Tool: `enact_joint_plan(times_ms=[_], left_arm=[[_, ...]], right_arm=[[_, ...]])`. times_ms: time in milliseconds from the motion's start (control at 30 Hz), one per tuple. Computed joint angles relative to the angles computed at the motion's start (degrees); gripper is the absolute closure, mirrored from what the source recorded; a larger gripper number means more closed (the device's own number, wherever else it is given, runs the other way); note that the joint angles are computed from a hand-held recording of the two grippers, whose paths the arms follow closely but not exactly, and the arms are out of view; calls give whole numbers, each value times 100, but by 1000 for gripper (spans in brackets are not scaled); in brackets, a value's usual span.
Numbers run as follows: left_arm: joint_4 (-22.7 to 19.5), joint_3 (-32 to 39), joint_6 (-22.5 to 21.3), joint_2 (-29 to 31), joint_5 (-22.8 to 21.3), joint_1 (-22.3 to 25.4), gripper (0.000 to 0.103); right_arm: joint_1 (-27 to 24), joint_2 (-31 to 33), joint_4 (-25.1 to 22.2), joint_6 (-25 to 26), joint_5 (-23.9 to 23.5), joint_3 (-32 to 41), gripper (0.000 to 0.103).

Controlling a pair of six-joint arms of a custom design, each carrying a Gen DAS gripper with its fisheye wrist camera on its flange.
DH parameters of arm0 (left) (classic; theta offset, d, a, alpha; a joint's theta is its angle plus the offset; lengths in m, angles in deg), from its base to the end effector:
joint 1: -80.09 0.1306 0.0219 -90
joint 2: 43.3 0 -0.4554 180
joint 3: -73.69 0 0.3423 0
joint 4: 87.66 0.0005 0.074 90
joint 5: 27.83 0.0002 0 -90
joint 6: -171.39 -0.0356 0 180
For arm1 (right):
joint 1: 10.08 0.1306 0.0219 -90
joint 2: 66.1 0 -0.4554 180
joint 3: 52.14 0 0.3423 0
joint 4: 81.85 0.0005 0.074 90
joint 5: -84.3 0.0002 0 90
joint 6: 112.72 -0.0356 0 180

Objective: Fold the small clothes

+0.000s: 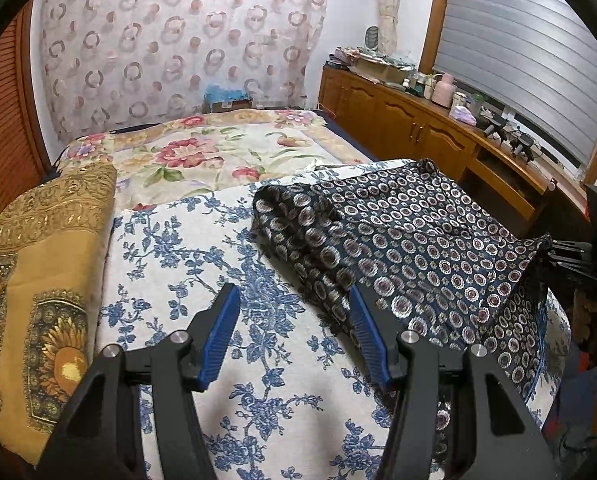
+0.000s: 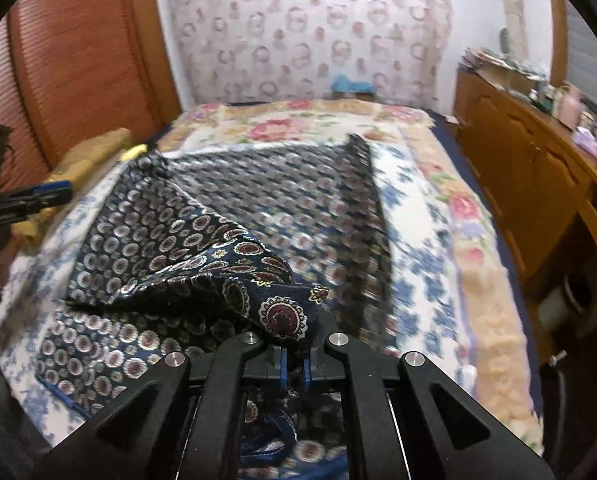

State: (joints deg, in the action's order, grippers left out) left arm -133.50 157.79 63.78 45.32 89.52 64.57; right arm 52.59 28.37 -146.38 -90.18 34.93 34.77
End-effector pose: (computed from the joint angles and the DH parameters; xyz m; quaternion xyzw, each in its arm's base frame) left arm 0.3996 -0.1285 0.4774 0.3374 0.8533 -0.2164 0.3335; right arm 0.2174 0.3690 0.4434 0.0927 0.9233 -0.0122 0.3725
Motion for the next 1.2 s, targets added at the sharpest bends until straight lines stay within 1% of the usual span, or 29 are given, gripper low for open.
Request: enact_joint_plan(times_ms=[167, 300, 333, 400, 433, 500, 567, 667, 733, 833, 867, 933, 1000, 1067, 1100, 1200], left_arm=[[-1, -17, 0, -1, -53, -59, 47], [2, -41, -16, -17, -72, -68, 47], [2, -37, -11, -14, -70, -69, 47], [6, -41, -4, -16, -75, -71, 47], [7, -42, 3, -15, -73, -70, 47], [22, -72, 3, -24, -63, -56, 47], [28, -77, 6, -23, -54, -50, 47], [37, -91, -2, -27, -31, -49, 47], [43, -121, 4, -33, -14, -44, 47], [12, -150, -2, -41, -27, -51, 47], [6, -160, -6, -49, -32, -51, 47], [-5, -183, -8, -76, -35, -37, 47], [-14, -202, -8, -98, -35, -16, 47], [-24, -230, -16, -132, -39, 21, 47], [-28, -239, -19, -142, -40, 33, 47], [-32, -292, -40, -185, -53, 90, 47]], right_arm=[[48, -5, -145, -155, -18, -52, 101], [65, 39, -299, -185, -17, 28, 95], [78, 61, -418, -238, -23, 77, 94], [123, 80, -701, -378, -12, 154, 84], [158, 61, -823, -466, -20, 175, 75], [229, -1, -978, -628, 14, 203, 62], [330, -14, -1355, -897, 140, 326, 53], [453, -16, -1622, -1025, 335, 504, 52], [480, 15, -1618, -915, 460, 621, 51], [401, 111, -1134, -323, 508, 773, 51], [361, 154, -917, -85, 480, 805, 51], [222, 276, -327, 526, 306, 848, 51], [98, 399, 213, 1036, 39, 854, 51], [-32, 609, 676, 1523, -342, 913, 51], [-91, 722, 857, 1719, -540, 957, 51], [-170, 1037, 1203, 2116, -1025, 1112, 51]])
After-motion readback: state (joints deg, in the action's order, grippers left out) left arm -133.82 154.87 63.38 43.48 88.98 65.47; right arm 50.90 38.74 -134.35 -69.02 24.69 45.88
